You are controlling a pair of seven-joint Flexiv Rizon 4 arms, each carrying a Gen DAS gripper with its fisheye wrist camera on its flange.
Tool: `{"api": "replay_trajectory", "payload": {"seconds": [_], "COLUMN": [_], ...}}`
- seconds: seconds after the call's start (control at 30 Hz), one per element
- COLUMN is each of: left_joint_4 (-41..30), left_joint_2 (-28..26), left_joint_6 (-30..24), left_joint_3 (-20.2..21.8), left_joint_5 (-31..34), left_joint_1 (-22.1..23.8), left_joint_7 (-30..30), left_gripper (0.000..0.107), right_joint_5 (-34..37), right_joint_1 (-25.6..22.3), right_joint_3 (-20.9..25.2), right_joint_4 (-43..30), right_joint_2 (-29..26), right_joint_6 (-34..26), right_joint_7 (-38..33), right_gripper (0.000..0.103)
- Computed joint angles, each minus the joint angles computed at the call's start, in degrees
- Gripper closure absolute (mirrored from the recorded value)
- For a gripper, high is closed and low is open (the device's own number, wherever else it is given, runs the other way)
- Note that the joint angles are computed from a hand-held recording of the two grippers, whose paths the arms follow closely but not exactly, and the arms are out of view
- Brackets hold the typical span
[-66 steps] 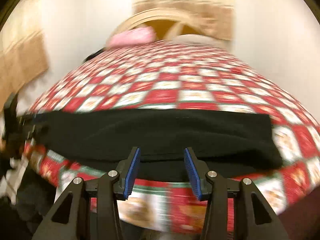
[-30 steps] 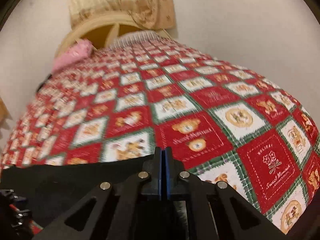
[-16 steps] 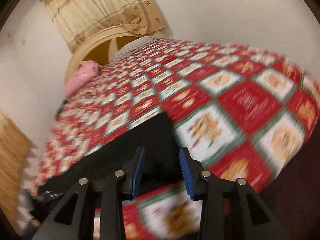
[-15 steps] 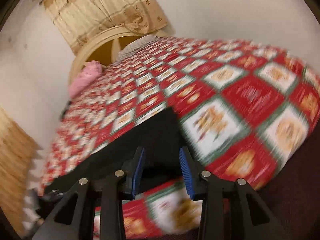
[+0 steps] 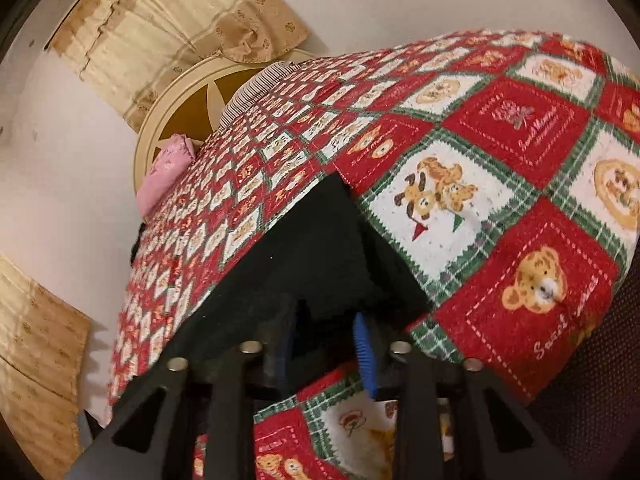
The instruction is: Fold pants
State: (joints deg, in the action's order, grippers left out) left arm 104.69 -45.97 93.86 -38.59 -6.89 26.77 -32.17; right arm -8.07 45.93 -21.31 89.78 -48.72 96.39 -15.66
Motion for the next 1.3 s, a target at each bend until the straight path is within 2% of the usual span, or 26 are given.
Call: {"api": "replay_trajectory", "payload": {"seconds": [0.03, 0.1, 0.17, 0.23, 0.33, 0.5, 0.6, 0.73, 0.83, 0.93, 0.97, 1.03, 1.1, 1.17, 1.23, 1.3], "left_joint_4": [-0.1, 0.3, 1.1, 1.2, 0.9, 2.8, 3.5, 3.7, 4.3, 4.9, 5.1, 4.8, 4.6, 4.2, 4.2, 3.1], "left_joint_2": [0.0, 0.1, 0.4, 0.8, 0.9, -0.3, -0.8, -0.9, -0.6, -0.2, 0.0, -0.5, -1.0, -0.9, -1.5, -1.0], "left_joint_6": [-0.7, -1.4, -1.8, -1.8, -4.7, -7.9, -9.6, -10.3, -10.1, -8.8, -5.6, -4.3, -2.6, 0.0, 1.9, 0.7], "left_joint_3": [-0.4, -0.9, -1.6, -1.3, -2.7, -11.6, -14.0, -12.5, -11.7, -11.9, -10.8, -10.8, -11.0, -9.0, -8.8, -6.5], "left_joint_5": [-0.2, -0.1, -0.2, -0.8, -3.0, -7.7, -9.4, -10.5, -11.3, -11.9, -10.9, -8.9, -7.1, -4.7, -2.1, -1.0], "left_joint_1": [0.3, 0.5, 1.0, 0.6, 1.7, 8.9, 11.1, 10.0, 9.4, 9.5, 8.3, 8.2, 8.0, 6.1, 5.9, 4.4], "left_joint_7": [0.0, 0.8, 1.4, 1.4, 1.7, 4.1, 4.8, 6.0, 6.9, 7.1, 7.4, 7.2, 6.4, 5.7, 5.4, 4.3], "left_gripper": [0.059, 0.071, 0.092, 0.096, 0.102, 0.103, 0.103, 0.103, 0.103, 0.103, 0.103, 0.103, 0.094, 0.055, 0.048, 0.048], "right_joint_5": [-0.4, -1.1, -2.1, -2.5, -2.0, 2.2, 5.0, 7.8, 9.2, 11.0, 11.3, 11.2, 11.1, 11.0, 10.9, 10.8], "right_joint_1": [0.3, 1.5, 2.6, 3.9, 5.0, 9.1, 10.3, 9.4, 8.8, 10.8, 11.4, 12.4, 12.1, 12.0, 11.4, 11.2], "right_joint_3": [-0.4, -2.3, -3.8, -5.7, -7.6, -12.6, -13.0, -10.7, -9.5, -11.4, -12.1, -13.5, -13.3, -13.3, -12.6, -12.3], "right_joint_4": [0.1, 0.3, 0.3, 0.7, 1.3, 3.8, 5.1, 6.2, 7.4, 8.2, 8.1, 7.5, 6.9, 6.4, 6.0, 5.6], "right_joint_2": [0.1, 0.1, 0.0, 0.0, 0.0, 0.4, 0.6, 0.0, -0.3, -0.1, 0.0, 0.0, -0.1, -0.5, -0.8, -1.1], "right_joint_6": [-0.6, -1.3, -1.8, -1.2, 0.9, 4.6, 5.5, 4.0, 5.6, 7.4, 7.0, 5.5, 5.0, 4.7, 4.9, 4.9], "right_joint_7": [-0.3, -0.5, -0.7, -0.7, -1.5, -4.3, -6.3, -6.7, -6.4, -7.7, -8.4, -9.4, -9.5, -9.2, -8.9, -8.7], "right_gripper": [0.09, 0.092, 0.096, 0.097, 0.097, 0.097, 0.097, 0.097, 0.097, 0.097, 0.097, 0.097, 0.097, 0.097, 0.097, 0.097]}}
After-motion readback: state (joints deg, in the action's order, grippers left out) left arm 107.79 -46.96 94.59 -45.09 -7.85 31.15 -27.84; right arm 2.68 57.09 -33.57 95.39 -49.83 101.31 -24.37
